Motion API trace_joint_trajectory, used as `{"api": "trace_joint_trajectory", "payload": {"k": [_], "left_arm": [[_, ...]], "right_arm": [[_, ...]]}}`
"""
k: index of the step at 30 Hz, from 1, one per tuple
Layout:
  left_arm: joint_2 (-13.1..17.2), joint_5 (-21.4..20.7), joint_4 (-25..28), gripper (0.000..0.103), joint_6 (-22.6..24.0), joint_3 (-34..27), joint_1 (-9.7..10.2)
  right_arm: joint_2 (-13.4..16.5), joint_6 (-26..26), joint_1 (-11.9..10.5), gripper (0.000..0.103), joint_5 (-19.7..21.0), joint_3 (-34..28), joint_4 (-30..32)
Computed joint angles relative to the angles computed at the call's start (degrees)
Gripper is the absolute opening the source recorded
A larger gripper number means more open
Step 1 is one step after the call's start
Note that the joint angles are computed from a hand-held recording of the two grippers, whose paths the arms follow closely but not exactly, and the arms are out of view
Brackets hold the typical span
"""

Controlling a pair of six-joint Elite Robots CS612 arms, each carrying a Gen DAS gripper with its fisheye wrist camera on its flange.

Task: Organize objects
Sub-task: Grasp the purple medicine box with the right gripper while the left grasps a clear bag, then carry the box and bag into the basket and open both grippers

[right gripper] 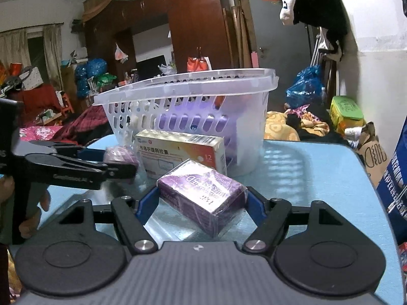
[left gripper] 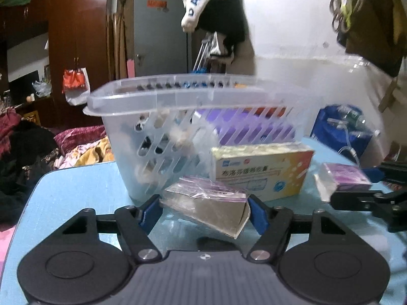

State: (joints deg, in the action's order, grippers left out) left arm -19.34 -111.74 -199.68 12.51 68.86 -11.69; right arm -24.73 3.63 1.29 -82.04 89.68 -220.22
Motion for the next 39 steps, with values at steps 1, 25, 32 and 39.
{"api": "trace_joint_trajectory", "payload": {"k": [1, 25, 32, 39], "left_arm": [[-0.05, -0.59, -1.21, 0.074, -0.38, 0.38, 0.09], [-4.51, -1.92, -7.35, 0.074, -4.98, -3.11, 0.04], [2.16, -0.27, 9.60, 0.074, -12.91, -18.46, -0.03], [5.07, -2.10, 14.25, 0.074, -13.10, -22.43, -0.03]], "right_arm": [[0.05, -0.15, 0.12, 0.075, -0.54, -0.02, -0.46], [-1.53, -10.07, 2.15, 0.075, -6.91, -7.24, -8.25], [2.71, -10.37, 2.20, 0.075, -8.59, -20.73, 10.42], [4.15, -10.13, 1.68, 0.075, -4.03, -24.78, 19.60]]}}
